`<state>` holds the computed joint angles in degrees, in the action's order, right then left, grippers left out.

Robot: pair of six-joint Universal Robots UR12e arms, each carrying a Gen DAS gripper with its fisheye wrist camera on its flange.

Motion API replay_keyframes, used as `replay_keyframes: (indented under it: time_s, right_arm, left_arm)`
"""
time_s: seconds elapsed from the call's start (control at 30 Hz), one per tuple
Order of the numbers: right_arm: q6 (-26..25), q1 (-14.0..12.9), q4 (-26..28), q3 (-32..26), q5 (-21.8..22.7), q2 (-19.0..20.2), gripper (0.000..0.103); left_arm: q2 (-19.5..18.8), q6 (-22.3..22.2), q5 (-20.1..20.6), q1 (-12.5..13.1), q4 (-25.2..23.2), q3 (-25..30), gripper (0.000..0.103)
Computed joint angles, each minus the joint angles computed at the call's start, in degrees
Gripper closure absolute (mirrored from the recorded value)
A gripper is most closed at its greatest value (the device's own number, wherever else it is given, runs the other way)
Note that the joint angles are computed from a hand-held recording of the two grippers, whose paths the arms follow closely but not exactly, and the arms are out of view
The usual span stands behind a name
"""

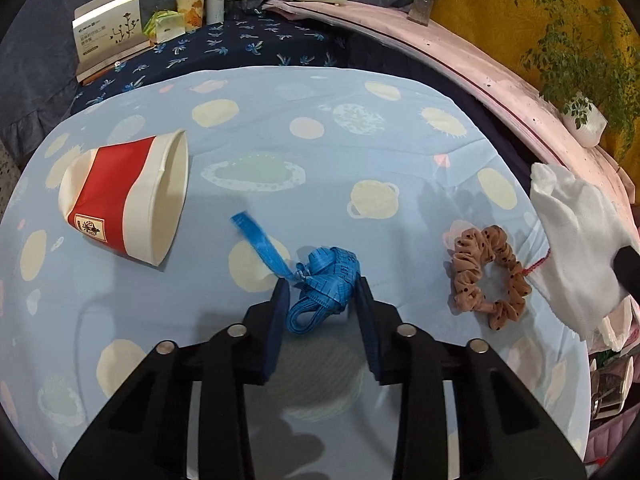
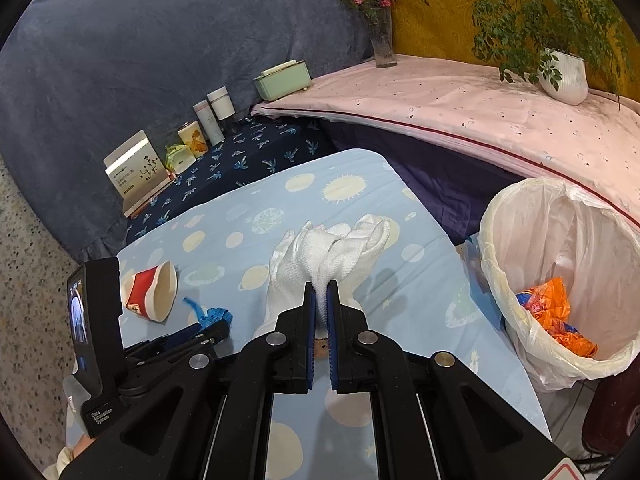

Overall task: Collect trash
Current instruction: 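Grasp the blue lanyard with the left tool while the right tool holds the glove, then carry the lanyard and white glove over the bin and open both tools to drop them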

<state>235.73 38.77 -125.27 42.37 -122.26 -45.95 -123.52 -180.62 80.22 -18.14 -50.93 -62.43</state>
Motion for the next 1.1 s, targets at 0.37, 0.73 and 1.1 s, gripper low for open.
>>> replay_keyframes:
  time_s: [0.37, 0.73, 1.1]
  right_arm:
    - [-0.3, 0.6, -2.2, 1.3, -1.0, -1.1, 0.098]
    - [-0.3, 1.5, -6.0, 5.6, -4.3, -4.2, 0.098]
    - [3.1, 1.7, -8.8, 14.4, -8.1, -9.9, 0.098]
  left_arm:
    - [2.7, -0.3, -0.1, -0.6, 1.9, -2.4, 0.083]
    - [5.6, 0.7, -1.0, -2.2, 3.9, -4.4, 0.083]
    - [5.6, 2.8, -2.8, -4.9, 4.2, -2.8, 0.083]
